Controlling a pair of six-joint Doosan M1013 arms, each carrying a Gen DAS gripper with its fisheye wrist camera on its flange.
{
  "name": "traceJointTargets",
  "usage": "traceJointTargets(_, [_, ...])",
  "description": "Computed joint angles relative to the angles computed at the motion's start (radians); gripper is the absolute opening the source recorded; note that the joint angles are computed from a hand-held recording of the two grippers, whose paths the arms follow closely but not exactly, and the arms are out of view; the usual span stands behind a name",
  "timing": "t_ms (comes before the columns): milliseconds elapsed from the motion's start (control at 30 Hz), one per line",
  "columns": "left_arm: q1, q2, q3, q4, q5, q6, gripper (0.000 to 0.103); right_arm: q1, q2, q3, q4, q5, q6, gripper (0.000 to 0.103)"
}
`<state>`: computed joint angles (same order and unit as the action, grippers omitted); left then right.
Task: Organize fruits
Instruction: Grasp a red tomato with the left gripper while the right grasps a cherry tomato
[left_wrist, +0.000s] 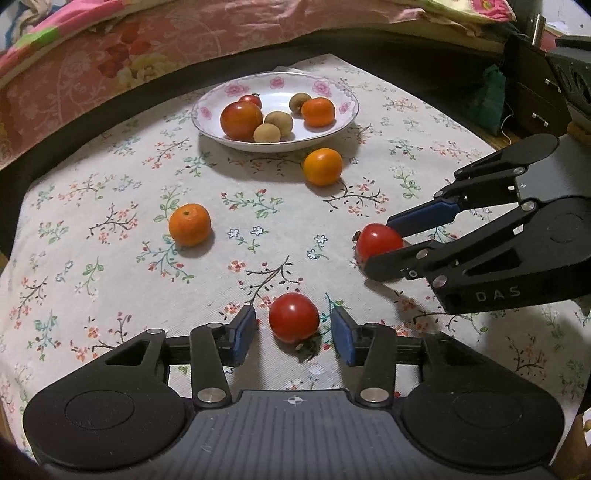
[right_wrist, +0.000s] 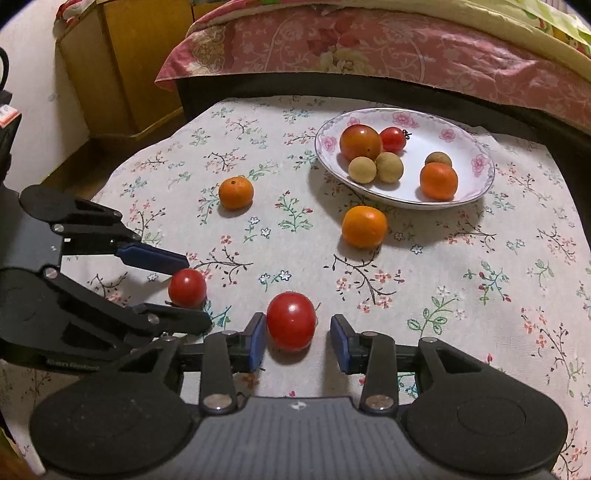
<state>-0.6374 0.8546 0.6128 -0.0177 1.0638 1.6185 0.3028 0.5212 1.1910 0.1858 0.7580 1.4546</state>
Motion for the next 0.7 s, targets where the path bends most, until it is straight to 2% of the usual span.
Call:
traceJointTargets(233, [-0.004,-0.002,0.003,0.009,-0.001,-0.021,0.041,0.002,0.007,-0.009,-0.006,0.009,-0.001,0.037])
traceJointTargets(300, [-0.006,-0.002,0.004,0.018,-0.004,-0.035,0.040,0.005,0.009,-0.014,-0.011,0.014,-0.011,0.035])
traceJointTargets(367, [-0.005,0.001,-0.002,0.019,0.001,-0.035,0.038,0.005,0.009,-0.015,-0.004,0.016,-0.019,0.029])
traceJointTargets(433, [-0.006,0.004,-0.009,0.022,0.005,-0.038,0.036,0.007,0.009,-0.015,-0.009,0.018,-0.020,0.029])
traceJointTargets(700, [-0.006,0.017,-0.037,0.015,0.005,-0.034,0.036,0.003,0.006,-0.016,0.000,0.012,-0.013,0.028])
